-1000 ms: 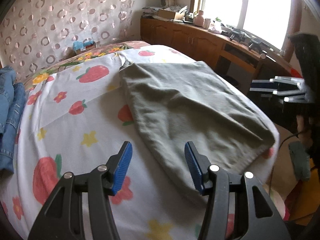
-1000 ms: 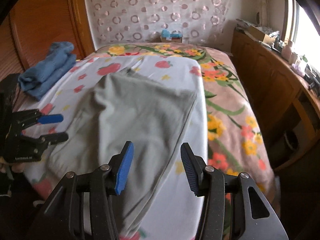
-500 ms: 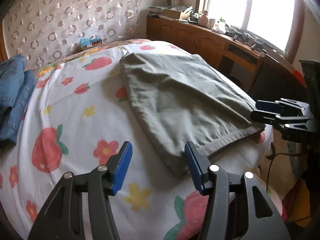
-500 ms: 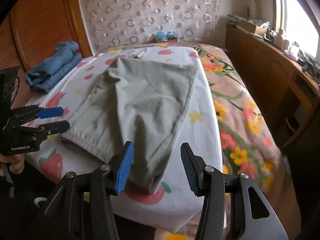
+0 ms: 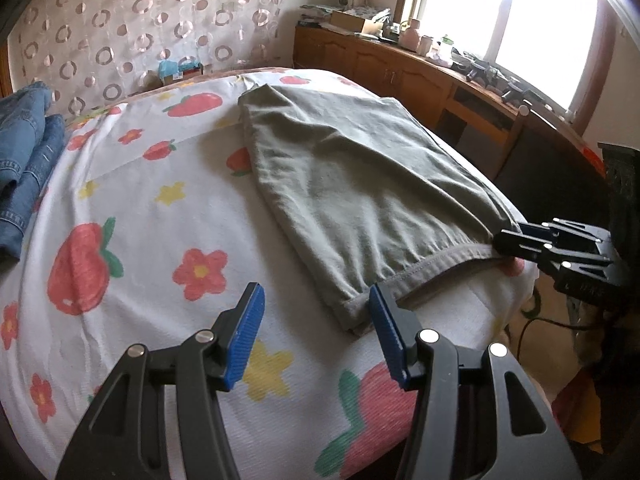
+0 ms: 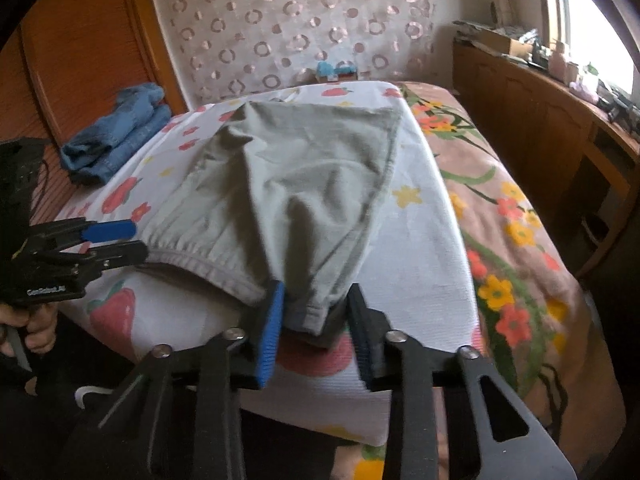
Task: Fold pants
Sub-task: 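Close the right gripper on the pants end while the left gripper pinches the edge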
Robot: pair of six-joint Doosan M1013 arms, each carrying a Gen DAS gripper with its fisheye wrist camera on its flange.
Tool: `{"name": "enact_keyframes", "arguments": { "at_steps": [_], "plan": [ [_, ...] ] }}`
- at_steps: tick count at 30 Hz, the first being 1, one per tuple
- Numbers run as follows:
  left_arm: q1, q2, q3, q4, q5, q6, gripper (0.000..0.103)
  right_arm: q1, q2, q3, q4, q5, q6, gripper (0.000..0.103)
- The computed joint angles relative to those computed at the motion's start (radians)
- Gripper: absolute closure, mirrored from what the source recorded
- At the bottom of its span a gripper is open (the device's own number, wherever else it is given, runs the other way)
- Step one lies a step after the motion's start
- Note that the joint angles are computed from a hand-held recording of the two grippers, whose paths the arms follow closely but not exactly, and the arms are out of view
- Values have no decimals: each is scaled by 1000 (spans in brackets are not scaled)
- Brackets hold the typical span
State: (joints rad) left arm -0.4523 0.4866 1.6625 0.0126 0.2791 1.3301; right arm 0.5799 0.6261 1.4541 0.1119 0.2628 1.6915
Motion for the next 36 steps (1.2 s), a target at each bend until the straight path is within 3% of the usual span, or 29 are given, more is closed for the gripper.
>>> {"name": "enact_keyframes", "arguments": {
  "at_steps": [6, 9, 12, 17, 23, 26, 28, 32, 36],
  "plan": [
    [3, 1, -7, -130, 16, 116, 49, -3, -2, 17, 89, -36, -73, 79],
    [3, 2, -8, -205, 13, 191, 50, 1, -4, 20, 41, -41, -33, 79],
    [3, 2, -10, -245, 13, 237, 61, 0, -3, 18, 54, -39, -45, 79],
    [5, 7, -20, -261, 21, 266, 65, -1, -1, 13, 89, -33, -64, 79],
    [4, 6, -22, -316, 23, 348, 80, -5, -2, 14, 116, -30, -99, 79],
    [-5, 5, -29, -228, 29, 298, 88, -10, -2, 12, 213, -21, -199, 85],
    [-3, 3, -30, -249, 27, 318, 96, -11, -2, 10, 223, -18, -210, 92],
    [0, -19, -19, -275, -16, 345, 97, -13, -10, 10, 305, -30, -295, 96],
    [-4, -59, -10, -201, -69, 294, 98, -14, -31, 9, 378, -59, -388, 96]
  ]
}}
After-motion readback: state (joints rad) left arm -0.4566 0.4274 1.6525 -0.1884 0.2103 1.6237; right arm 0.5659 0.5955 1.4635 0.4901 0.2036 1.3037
